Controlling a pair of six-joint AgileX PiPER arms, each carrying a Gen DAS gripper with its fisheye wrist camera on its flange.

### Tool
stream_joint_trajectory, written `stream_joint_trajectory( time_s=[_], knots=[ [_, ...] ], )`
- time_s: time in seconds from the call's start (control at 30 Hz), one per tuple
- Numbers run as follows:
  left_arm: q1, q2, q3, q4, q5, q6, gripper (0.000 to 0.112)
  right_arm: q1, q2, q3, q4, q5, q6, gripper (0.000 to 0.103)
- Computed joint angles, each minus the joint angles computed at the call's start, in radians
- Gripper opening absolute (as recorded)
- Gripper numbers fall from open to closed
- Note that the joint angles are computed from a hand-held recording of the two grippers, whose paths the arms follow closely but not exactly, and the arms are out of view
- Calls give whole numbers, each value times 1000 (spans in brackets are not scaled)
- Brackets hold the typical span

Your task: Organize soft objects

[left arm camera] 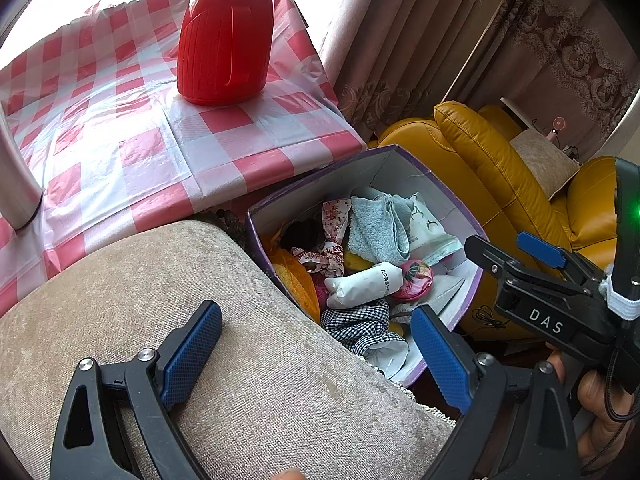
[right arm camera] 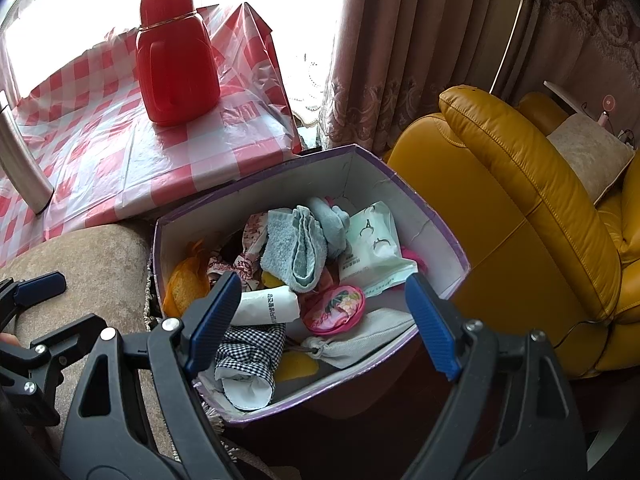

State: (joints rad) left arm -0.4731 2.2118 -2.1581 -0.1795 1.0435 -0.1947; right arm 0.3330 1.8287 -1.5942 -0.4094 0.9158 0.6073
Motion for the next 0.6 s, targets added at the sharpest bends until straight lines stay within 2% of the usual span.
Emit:
stream_joint_trajectory(
  time_s=[0.6],
  knots=[
    [0, 0, 3, 0, -3, 0, 96, 2, -2, 7, 3, -2, 1, 86]
  ],
)
